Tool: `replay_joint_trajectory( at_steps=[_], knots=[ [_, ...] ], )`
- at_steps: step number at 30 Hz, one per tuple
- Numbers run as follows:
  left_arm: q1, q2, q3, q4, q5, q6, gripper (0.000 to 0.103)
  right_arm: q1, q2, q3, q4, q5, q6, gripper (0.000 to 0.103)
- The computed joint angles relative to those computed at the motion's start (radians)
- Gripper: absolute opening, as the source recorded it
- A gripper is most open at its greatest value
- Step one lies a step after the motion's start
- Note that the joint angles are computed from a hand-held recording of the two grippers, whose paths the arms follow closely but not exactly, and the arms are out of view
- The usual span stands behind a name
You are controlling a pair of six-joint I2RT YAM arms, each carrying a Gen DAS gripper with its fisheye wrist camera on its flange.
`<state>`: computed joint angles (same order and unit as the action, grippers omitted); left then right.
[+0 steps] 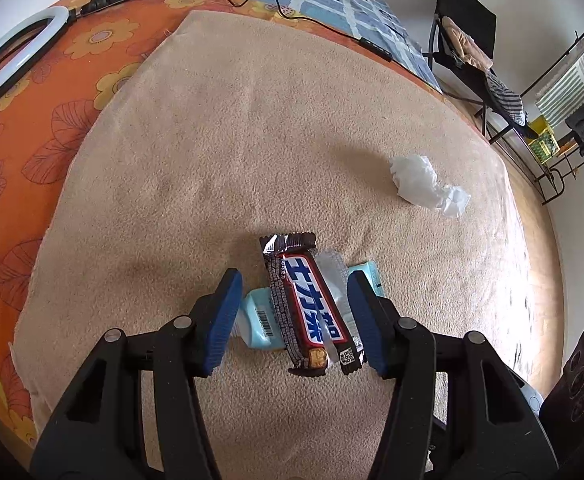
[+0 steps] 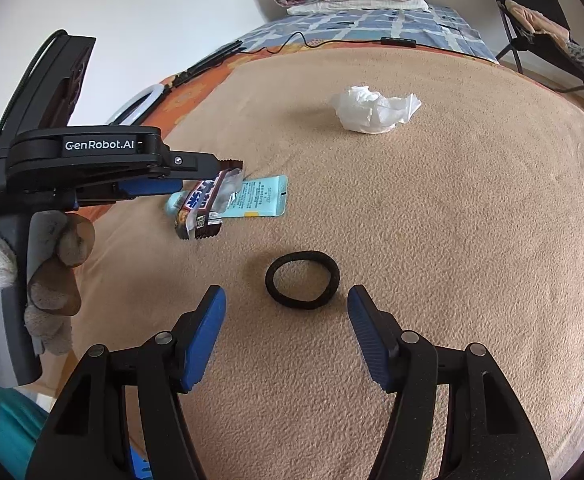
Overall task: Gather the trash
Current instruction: 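Grasp the chocolate bar with the left gripper while the right gripper grasps the black hair tie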
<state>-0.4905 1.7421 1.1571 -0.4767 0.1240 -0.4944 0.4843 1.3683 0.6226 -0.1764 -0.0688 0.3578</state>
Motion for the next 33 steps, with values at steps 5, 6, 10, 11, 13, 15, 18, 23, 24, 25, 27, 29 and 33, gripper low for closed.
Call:
replay_joint_trajectory(
  at_steps=[5,6,10,11,13,15,18,23,24,25,27,29,33],
  knots=[
    [-0.006,0.059,0.037,-0.002,-0.003,0.009,0.053,0.020,0.020,0.015,0.004,0.039,-0.015,0.063],
    [-0.007,0.067,0.041,-0.001,-0.005,0.011,0.052,0.022,0.022,0.016,0.006,0.041,-0.019,0.063],
    [-0.013,0.079,0.051,0.009,-0.020,0.015,0.045,0.027,0.041,0.024,0.010,0.044,-0.033,0.063],
    [-0.014,0.082,0.053,0.012,-0.024,0.015,0.042,0.031,0.046,0.026,0.009,0.051,-0.035,0.063],
    [-0.017,0.086,0.054,0.018,-0.031,0.016,0.036,0.037,0.054,0.028,0.011,0.064,-0.040,0.063],
    [-0.021,0.089,0.057,0.018,-0.041,0.021,0.031,0.043,0.055,0.025,0.015,0.075,-0.043,0.062],
    [-0.023,0.094,0.061,0.022,-0.045,0.028,0.025,0.052,0.057,0.025,0.016,0.101,-0.050,0.059],
    [-0.018,0.074,0.041,0.040,-0.024,0.015,0.024,0.040,0.066,0.032,0.013,0.137,-0.061,0.031],
    [-0.019,0.069,0.039,0.042,-0.025,0.016,0.024,0.034,0.065,0.031,0.014,0.135,-0.061,0.023],
    [-0.021,0.062,0.038,0.042,-0.027,0.017,0.023,0.027,0.063,0.030,0.015,0.131,-0.062,0.014],
    [-0.021,0.048,0.031,0.046,-0.027,0.017,0.023,0.015,0.056,0.027,0.018,0.113,-0.064,0.010],
    [-0.019,0.031,0.023,0.046,-0.020,0.015,0.023,0.011,0.040,0.019,0.024,0.109,-0.062,0.008],
    [-0.018,0.001,0.014,0.039,-0.016,0.015,0.023,0.015,0.005,0.019,0.014,0.116,-0.057,0.007]
  ],
)
